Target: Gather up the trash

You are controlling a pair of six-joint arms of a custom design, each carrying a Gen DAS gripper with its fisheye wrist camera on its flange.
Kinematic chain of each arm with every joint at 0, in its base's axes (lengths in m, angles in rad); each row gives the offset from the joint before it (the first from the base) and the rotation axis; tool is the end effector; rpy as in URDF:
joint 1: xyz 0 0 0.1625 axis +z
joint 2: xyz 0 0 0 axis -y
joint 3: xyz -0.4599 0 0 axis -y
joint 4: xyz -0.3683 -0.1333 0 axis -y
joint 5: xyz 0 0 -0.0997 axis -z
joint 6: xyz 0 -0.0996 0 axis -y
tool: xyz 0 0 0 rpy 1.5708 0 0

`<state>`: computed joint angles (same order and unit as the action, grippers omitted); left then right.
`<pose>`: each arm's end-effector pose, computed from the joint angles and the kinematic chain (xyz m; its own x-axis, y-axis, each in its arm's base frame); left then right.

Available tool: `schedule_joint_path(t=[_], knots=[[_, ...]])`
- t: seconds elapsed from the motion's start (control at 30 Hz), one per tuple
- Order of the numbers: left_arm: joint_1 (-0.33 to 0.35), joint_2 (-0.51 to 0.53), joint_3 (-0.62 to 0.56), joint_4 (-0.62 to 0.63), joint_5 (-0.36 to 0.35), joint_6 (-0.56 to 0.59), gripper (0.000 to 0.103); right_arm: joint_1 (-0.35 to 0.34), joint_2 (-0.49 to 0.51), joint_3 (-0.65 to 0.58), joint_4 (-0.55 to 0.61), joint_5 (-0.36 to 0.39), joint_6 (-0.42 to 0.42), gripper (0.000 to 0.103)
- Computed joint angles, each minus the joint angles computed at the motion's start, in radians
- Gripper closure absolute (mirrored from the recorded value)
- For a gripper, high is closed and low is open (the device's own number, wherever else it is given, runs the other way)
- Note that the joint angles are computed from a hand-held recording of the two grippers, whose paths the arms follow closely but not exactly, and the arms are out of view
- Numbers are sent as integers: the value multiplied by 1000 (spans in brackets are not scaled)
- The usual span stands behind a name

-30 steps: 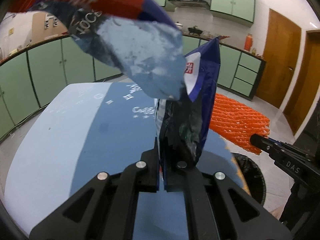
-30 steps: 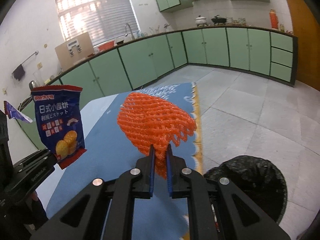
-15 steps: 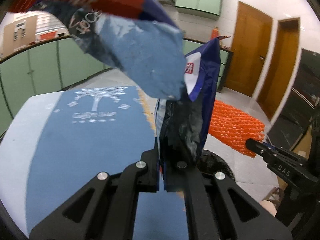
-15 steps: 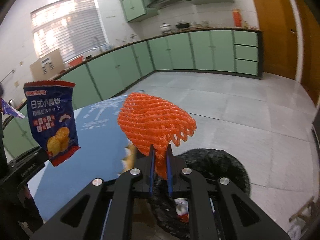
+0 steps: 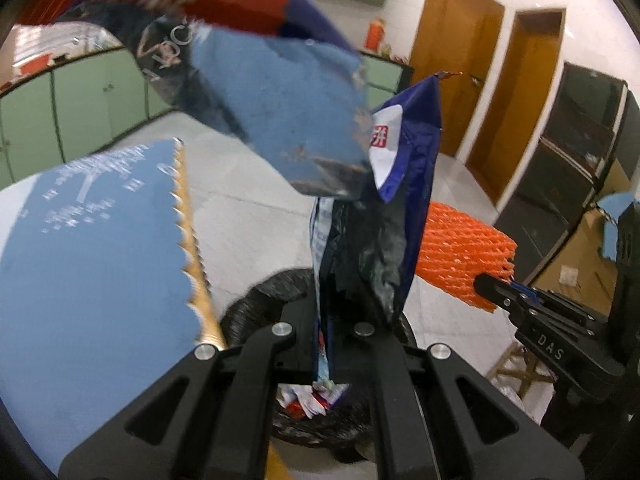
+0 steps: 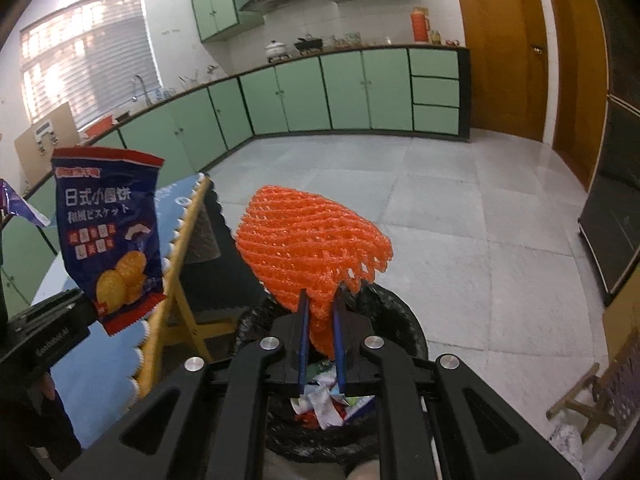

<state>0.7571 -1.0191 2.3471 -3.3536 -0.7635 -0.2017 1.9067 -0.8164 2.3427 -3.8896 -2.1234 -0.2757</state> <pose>-0.1857 -0.4578 0.1786 -0.8221 0.1552 -0.5478 0.4984 0.6615 -0.5604 0.2287 -0.4092 0.1412 -0.8288 -0.1108 0.5485 -0.4750 0.6575 -0.5849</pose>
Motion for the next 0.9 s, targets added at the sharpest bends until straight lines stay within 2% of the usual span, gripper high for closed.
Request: schedule_joint_path(t=[0.13, 0.27, 0.37, 0.57, 0.6, 0.63, 0.67, 0.83, 0.9], knots=[[20, 53, -29, 17, -21, 9, 101, -28, 5, 9, 4, -4, 15, 92], [25, 73, -38, 30, -25, 2, 97, -49, 7, 9, 8, -2, 13, 89], [24, 72, -35, 15, -10, 8, 77, -46, 15, -3, 15, -9, 16, 85], [17, 55, -20, 9, 1, -3, 76, -53, 27, -2, 7, -1, 14, 81], [15, 54, -21, 9, 5, -6, 75, -56, 27, -3, 7, 1, 11, 73], [14, 53, -19, 6, 9, -7, 75, -56, 30, -7, 9, -3, 10, 60], [15, 60, -21, 0, 10, -8, 75, -60, 29, -9, 14, -6, 5, 56], [6, 33, -11, -1, 31, -9, 75, -58, 26, -12, 14, -4, 0, 56], [-4, 31, -6, -15, 48, -10, 71, -60, 22, -5, -3, 8, -9, 56]])
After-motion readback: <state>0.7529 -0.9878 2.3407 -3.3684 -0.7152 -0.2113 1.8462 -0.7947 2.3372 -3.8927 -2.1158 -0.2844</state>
